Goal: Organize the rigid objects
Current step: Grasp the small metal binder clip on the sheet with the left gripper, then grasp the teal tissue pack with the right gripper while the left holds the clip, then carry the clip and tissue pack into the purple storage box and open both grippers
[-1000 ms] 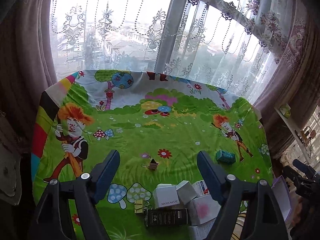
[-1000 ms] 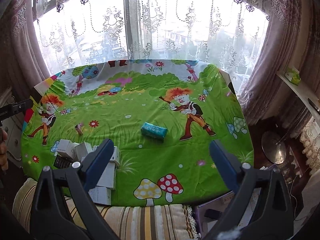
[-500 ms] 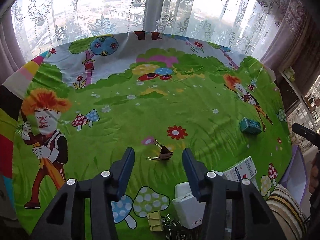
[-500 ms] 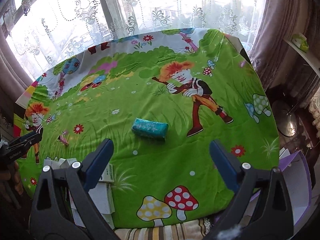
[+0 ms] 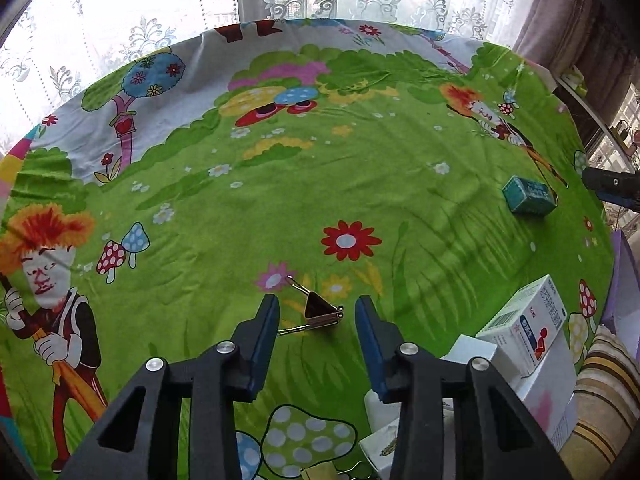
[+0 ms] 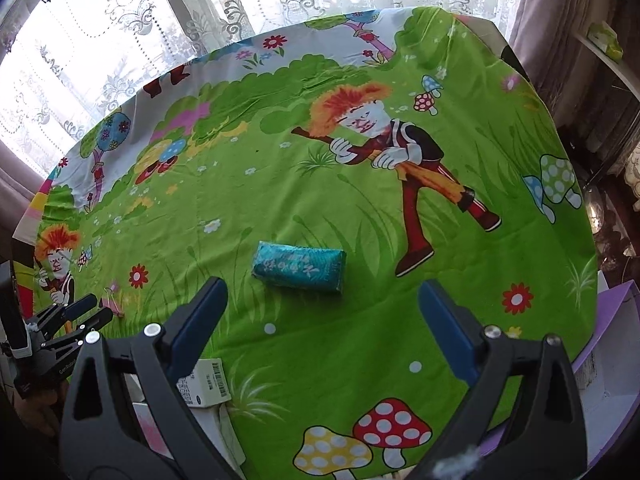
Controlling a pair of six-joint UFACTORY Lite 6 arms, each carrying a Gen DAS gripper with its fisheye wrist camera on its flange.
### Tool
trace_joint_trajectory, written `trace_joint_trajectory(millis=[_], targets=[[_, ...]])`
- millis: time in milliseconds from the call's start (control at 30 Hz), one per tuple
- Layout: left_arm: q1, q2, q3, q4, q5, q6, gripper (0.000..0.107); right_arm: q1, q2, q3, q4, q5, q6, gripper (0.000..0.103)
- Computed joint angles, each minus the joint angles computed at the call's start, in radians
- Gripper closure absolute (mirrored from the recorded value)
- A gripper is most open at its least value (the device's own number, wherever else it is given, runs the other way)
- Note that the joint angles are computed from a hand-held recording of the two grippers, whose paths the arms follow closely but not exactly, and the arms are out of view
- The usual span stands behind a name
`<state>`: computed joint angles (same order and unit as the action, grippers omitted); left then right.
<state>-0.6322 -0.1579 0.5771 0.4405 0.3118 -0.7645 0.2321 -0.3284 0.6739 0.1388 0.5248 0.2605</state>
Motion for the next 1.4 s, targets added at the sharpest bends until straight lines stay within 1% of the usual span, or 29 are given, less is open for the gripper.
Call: trace_joint_trajectory(millis=[67,100,133,167,300,433,633,767,867,967,1100,1200,1267,1400], targets=[[0.007,0.033,0.013,-0.020,-0.014,0.029,0.078,-0.001,0.035,0.013,0.011,-0.009,-0.002,0.005],[0.011,0.050,0.020,-0.032,-0.020,0.044,0.080,0.002,0.052,0.019,0.011,-0.015,0.002,0.005],[0.011,0.064,0.024,-0.028,-0.023,0.040,0.086,0.009,0.071,0.025,0.012,-0.023,0.002,0.005],[0.010,0.067,0.022,-0.010,-0.031,0.021,0.086,0.017,0.092,0.031,0.015,-0.034,-0.003,0.005],[0.016,0.040,0.007,-0.042,-0.044,0.039,0.087,0.050,0.177,0.057,-0.034,-0.074,0.051,0.005],[0.032,-0.035,-0.017,-0.099,-0.038,0.065,0.086,0.073,0.254,0.089,-0.031,-0.098,0.060,0.005],[-0.005,-0.151,-0.028,-0.101,0.008,0.024,0.087,0.112,0.346,0.139,-0.112,-0.119,0.155,0.005],[-0.066,-0.202,-0.019,-0.051,0.048,-0.062,0.086,0.137,0.405,0.167,-0.208,-0.133,0.246,0.005],[-0.127,-0.250,-0.015,-0.007,0.090,-0.148,0.086,0.139,0.435,0.168,-0.249,-0.154,0.289,0.006],[-0.206,-0.294,0.000,0.047,0.151,-0.248,0.087,0.151,0.440,0.165,-0.313,-0.147,0.340,0.026],[-0.344,-0.348,0.024,0.137,0.246,-0.422,0.087,0.161,0.361,0.116,-0.329,-0.142,0.358,0.026],[-0.464,-0.375,0.040,0.207,0.328,-0.565,0.086,0.187,0.254,0.070,-0.343,-0.110,0.372,0.026],[-0.552,-0.384,0.049,0.251,0.384,-0.666,0.087,0.215,0.161,0.036,-0.363,-0.080,0.397,0.026],[-0.710,-0.392,0.056,0.307,0.473,-0.851,0.087,0.309,-0.045,-0.029,-0.437,0.015,0.501,0.026]])
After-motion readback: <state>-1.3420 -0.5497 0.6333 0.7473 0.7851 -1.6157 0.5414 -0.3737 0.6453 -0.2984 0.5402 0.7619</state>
